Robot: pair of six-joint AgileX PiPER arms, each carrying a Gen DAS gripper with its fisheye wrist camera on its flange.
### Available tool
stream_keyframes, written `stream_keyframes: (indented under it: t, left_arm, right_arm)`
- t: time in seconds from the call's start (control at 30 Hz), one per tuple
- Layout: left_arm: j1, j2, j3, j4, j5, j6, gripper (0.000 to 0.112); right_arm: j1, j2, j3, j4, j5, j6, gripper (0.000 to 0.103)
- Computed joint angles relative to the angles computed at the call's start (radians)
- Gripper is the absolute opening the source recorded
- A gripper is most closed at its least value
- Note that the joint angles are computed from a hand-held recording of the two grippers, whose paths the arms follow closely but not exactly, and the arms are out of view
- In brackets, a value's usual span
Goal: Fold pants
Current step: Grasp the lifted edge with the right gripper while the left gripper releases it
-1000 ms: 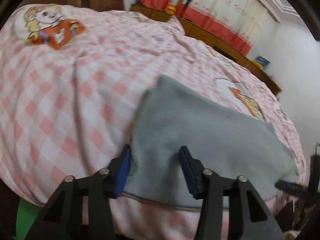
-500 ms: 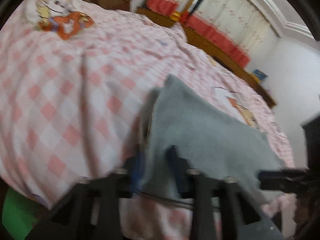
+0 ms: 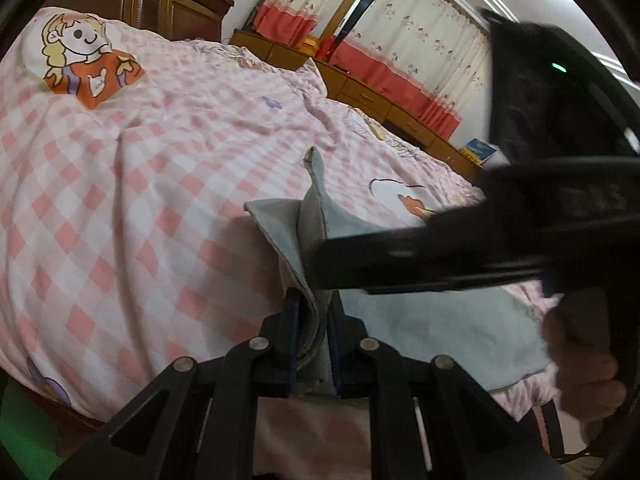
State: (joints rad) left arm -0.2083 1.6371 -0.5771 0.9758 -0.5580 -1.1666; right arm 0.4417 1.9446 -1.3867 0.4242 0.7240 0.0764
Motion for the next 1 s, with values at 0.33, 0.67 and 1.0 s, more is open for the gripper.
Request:
stream_keyframes:
  t: [0.33,0.67,1.0]
  left_arm:
    - [-0.065,-0.040,-0.017,0.069,0.056,-0.060,0.015]
    - [-0.153,-0.186,0.032,0.090,0.225,-0.081,0.073]
    - [-0.326,-0.117,-0.036,0.006,0.320,-0.201,0.079]
  right_arm:
    - [-0.052,-0.050,0.087,0.034,-0.072,-0.060,0.006]
    - [-0.086,-0.188,0.119,0.093,-0.041,-0.137,0.006]
    - [-0.132,-0.363,0.077,-0.039,0.075,-0.085,0.006]
